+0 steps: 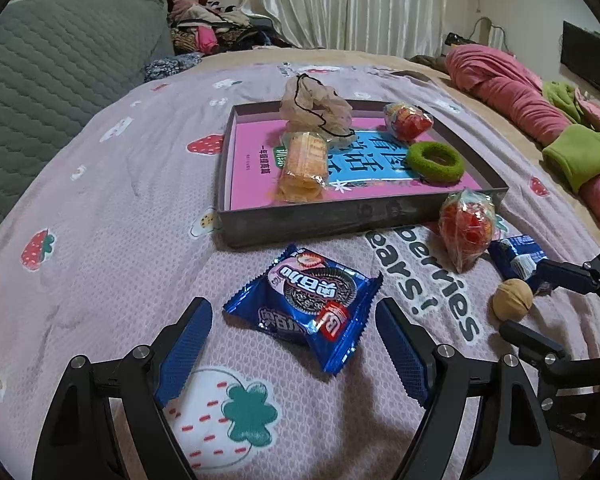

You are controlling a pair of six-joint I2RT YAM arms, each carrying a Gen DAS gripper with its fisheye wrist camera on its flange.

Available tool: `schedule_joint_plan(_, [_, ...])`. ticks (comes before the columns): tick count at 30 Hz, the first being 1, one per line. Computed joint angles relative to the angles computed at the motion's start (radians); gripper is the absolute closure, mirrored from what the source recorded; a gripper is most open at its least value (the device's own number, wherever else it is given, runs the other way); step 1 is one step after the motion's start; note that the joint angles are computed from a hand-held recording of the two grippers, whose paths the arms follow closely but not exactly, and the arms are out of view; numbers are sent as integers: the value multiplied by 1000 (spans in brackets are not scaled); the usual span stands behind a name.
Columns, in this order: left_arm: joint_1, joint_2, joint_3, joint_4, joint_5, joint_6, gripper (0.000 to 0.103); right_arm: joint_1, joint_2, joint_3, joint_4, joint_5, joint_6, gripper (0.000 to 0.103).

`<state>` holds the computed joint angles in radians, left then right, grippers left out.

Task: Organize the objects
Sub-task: 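Move left tool to the blue cookie packet while right tool approaches the walnut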

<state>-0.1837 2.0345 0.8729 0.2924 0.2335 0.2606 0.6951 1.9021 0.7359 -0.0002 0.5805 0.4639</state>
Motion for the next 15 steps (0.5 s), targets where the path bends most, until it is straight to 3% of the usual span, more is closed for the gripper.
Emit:
schedule_joint_plan(7, [8, 68, 77, -37, 42, 35, 18, -8, 20, 32, -7, 2, -37, 54])
schedule_joint_plan(11, [8, 99, 115, -64, 70, 65, 18, -3, 56, 71, -33, 6, -58, 68])
schedule_joint_plan(15, [9, 126, 144, -87, 98, 70, 18, 2, 91, 107, -58, 15, -68, 69])
